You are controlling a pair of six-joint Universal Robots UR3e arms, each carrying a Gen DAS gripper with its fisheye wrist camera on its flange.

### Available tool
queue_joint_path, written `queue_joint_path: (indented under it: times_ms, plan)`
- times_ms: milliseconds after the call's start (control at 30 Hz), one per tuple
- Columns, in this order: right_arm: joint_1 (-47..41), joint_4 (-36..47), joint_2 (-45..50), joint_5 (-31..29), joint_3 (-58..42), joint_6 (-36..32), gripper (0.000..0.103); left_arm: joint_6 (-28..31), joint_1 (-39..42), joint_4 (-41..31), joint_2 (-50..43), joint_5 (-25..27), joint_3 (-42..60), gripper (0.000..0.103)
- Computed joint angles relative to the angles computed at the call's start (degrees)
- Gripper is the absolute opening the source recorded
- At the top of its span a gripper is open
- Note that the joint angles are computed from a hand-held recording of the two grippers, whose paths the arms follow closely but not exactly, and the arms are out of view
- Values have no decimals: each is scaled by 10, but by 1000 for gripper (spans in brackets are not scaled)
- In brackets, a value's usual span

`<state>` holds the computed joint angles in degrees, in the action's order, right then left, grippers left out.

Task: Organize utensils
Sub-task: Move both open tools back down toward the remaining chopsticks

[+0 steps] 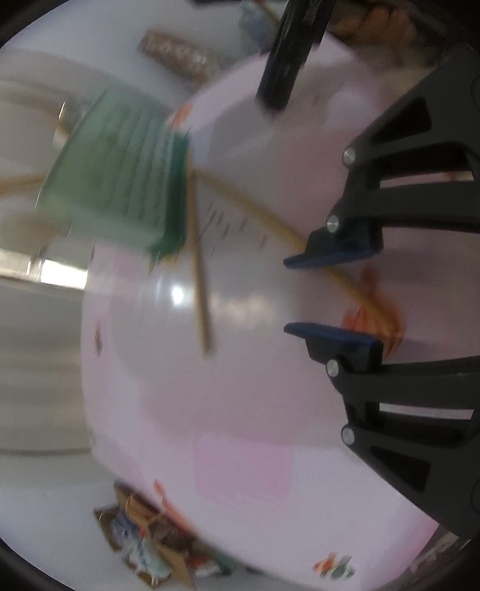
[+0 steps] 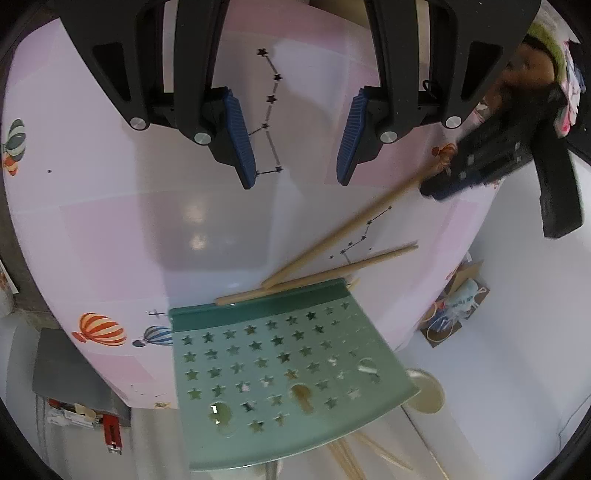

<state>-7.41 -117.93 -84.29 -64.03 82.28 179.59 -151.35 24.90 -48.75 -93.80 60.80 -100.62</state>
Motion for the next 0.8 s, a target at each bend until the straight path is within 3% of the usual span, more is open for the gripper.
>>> queue_joint_path:
  times_ms: [300,400,467,567,633,700,800]
  plan:
    - [8,-1,4,-20,-4,11,45,63,-42,-145,54,-98,-23,27]
    - [9,-3,12,-23,-9,16,45,123,-28,-293,26,-162,37,27]
    - [6,-5,13,-22,-8,18,45,136,-10,-321,20,-184,55,27]
    - [-9,-8,8,-15,2,18,45,98,18,-252,21,-194,52,27]
    - [-19,-7,6,-9,8,18,45,35,25,-150,-8,-174,72,27]
    - [-23,-10,3,-3,15,19,45,-40,6,-31,-43,-109,94,27]
    - [-21,-11,2,0,16,17,45,-75,-35,55,-117,-11,168,27]
